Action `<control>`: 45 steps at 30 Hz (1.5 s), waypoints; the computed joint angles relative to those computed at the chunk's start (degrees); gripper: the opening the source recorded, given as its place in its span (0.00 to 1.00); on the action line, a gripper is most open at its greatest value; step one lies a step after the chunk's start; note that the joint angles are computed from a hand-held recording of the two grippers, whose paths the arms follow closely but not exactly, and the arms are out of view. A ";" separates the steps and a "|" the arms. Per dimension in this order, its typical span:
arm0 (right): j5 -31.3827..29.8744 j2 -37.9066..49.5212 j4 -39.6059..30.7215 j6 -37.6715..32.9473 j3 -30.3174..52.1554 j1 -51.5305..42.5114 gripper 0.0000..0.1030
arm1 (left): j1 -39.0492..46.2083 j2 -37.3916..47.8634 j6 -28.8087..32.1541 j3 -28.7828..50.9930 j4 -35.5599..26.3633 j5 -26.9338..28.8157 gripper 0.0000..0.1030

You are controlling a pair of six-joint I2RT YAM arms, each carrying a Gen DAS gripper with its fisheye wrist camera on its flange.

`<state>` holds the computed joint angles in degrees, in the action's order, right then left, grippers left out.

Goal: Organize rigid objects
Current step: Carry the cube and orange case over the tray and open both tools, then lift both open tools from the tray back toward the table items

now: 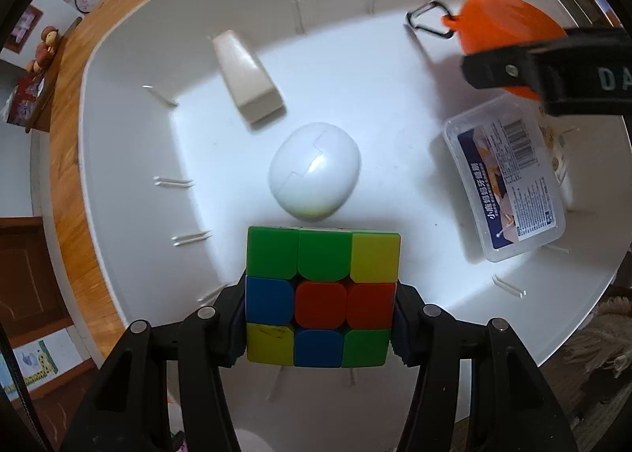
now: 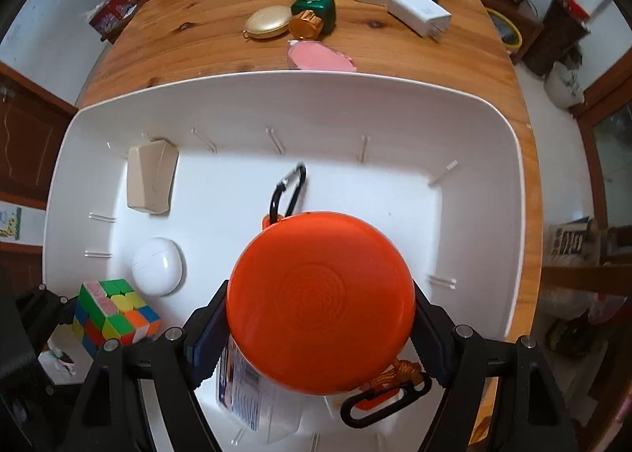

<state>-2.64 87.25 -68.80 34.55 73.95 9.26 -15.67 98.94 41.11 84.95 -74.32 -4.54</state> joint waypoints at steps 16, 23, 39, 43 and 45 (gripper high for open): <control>1.55 -2.64 -0.77 0.27 -0.47 3.89 0.80 | -0.48 -0.39 -0.33 3.11 -1.22 2.67 0.82; 1.14 -5.52 -2.54 0.48 0.34 4.38 0.80 | -2.37 -4.08 -0.51 3.06 -1.70 2.73 0.83; 3.12 -11.32 -5.79 3.33 2.92 3.53 0.80 | -2.53 1.72 -2.82 22.40 -7.20 6.09 0.83; 3.99 -11.83 -6.48 3.81 3.85 3.67 0.80 | -1.40 5.60 -4.95 30.46 -10.76 9.35 0.83; 4.94 -11.48 -6.92 4.00 4.82 4.04 0.80 | -1.13 7.24 -5.75 34.75 -12.48 10.44 0.83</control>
